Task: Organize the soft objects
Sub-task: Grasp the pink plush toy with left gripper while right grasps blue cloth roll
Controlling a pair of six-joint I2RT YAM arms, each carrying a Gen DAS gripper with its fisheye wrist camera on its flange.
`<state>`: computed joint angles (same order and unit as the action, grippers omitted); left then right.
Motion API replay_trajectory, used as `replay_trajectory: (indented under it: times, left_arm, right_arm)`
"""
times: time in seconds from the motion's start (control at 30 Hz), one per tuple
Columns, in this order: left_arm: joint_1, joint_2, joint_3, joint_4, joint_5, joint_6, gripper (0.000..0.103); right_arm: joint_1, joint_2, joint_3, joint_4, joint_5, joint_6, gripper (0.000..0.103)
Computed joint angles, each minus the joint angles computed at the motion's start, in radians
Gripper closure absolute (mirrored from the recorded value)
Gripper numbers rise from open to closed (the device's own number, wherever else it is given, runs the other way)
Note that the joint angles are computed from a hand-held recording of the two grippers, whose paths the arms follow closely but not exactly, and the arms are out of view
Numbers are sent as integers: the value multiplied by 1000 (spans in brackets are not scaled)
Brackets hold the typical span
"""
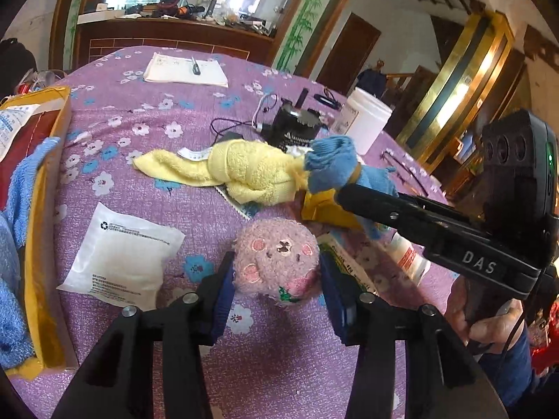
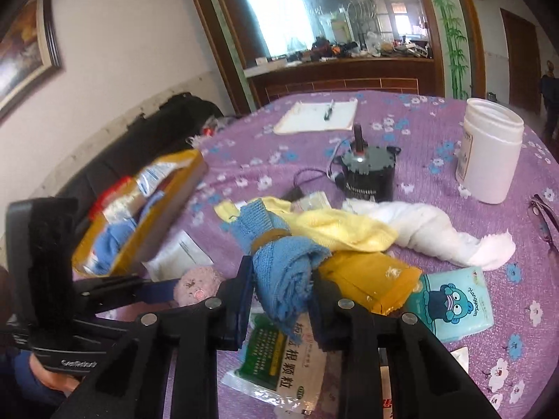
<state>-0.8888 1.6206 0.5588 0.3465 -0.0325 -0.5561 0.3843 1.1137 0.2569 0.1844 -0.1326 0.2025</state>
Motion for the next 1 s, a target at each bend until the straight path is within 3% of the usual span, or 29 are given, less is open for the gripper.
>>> replay_trajectory:
  times: [0.5, 0.83, 1.0]
  left_arm:
    - [5, -9, -3, -11, 5, -4, 57]
    - [-7, 6, 12, -21, -12, 13, 57]
    - [-13, 18, 36, -64, -28, 15, 57]
  right_arm:
    - [-46, -3, 8, -15, -37, 19, 72]
    - [13, -45, 7, -20, 31, 75, 72]
    - [-44, 16, 13, 7, -35, 92, 72]
